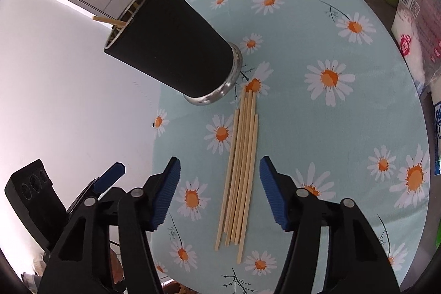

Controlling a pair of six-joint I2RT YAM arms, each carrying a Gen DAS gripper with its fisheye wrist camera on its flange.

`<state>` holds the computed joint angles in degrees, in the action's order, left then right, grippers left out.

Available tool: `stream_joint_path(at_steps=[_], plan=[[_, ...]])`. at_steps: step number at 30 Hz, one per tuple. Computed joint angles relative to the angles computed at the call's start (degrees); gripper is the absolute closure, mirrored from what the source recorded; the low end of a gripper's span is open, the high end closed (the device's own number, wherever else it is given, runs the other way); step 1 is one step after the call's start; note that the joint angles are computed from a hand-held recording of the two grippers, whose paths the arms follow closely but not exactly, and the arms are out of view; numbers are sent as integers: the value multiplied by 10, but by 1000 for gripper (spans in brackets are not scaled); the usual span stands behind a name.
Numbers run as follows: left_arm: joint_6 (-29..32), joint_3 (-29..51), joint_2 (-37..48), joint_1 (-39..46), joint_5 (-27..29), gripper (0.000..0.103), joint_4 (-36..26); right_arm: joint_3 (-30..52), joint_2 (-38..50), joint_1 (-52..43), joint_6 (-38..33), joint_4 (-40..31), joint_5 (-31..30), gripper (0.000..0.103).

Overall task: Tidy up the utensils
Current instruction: 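Move both open tools back down to the chopstick pile, then close the right tool on one wooden chopstick from the pile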

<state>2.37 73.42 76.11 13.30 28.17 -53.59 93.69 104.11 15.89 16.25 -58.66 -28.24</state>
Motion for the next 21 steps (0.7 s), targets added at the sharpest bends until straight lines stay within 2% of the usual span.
stream_joint_path(at_steps=[3,4,6,9,13,14,21], plan=[[1,4,13,-10,-17,28,-14,43,46,4,11,-61,24,51],[2,7,19,-14,-24,29,-20,53,60,3,13,-76,22,55],[3,8,25,-17,-31,32,-25,70,83,5,9,-96,15,70],[3,4,29,-16,-30,33,-28,99,109,16,4,-114,36,78],[2,-2,30,-12,-29,34,-28,143,145,29,-2,-140,62,83],[2,-3,29,-11,-28,34,-28,151,152,32,-3,-143,65,86],[9,-1,39,-4,-22,34,-38,194,187,50,-7,-167,100,91]])
